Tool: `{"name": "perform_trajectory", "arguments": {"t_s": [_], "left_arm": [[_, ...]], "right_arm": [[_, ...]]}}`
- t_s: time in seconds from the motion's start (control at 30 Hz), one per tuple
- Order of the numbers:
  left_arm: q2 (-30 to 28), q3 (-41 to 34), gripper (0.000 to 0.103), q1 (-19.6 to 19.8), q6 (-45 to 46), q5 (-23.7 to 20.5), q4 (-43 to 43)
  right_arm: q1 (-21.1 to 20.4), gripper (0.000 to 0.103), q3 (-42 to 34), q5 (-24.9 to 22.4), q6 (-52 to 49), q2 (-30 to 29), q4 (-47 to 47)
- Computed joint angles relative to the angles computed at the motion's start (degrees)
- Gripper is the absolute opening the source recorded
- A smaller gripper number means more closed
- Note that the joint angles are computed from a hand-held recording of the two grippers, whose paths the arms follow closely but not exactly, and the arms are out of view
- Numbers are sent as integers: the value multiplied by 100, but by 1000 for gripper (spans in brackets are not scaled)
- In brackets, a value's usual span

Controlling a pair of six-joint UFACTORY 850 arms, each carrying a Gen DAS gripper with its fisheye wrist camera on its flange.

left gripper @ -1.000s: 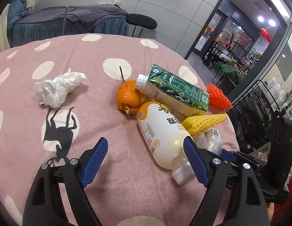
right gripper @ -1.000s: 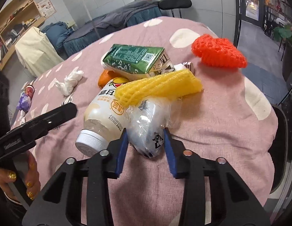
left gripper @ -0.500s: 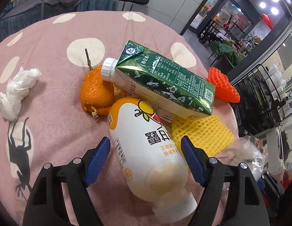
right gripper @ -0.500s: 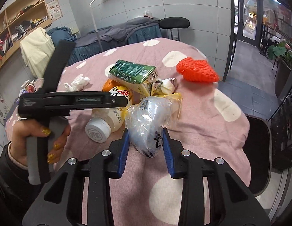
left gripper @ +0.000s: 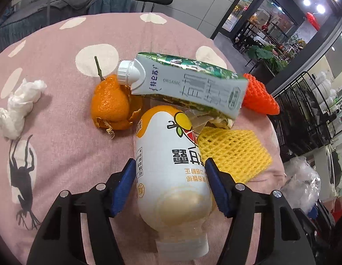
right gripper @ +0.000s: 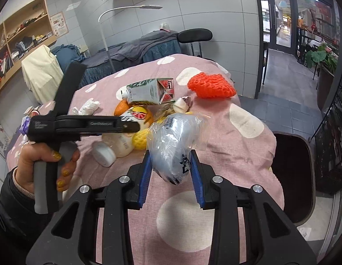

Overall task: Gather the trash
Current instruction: 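Grasp the clear plastic bag with the right tool while the left tool grasps the white bottle, then carry both items to the bin while the right tool releases the clear bag inside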

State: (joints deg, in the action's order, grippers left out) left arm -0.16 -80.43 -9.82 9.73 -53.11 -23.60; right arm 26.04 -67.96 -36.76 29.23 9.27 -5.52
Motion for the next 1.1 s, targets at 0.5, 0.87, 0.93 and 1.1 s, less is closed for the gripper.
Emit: {"name": "perform_trajectory", "arguments": {"t_s": [0.5, 0.87, 0.93, 1.1], "left_arm": [[849, 368, 62, -193, 678, 718, -532], [585, 198, 63, -1291, 1509, 1146, -1110], [485, 127, 63, -1493, 1511, 1105, -1144], [240, -44, 63, -1852, 1613, 1010, -1211]], "right_arm": [[-552, 35, 580, 206, 1005, 598, -728], [-1719, 35, 1189, -121, 1401, 813, -926], [-1976, 35, 1325, -114, 1308, 760, -774], [-2432, 35, 1604, -88, 1027, 443, -508]]}}
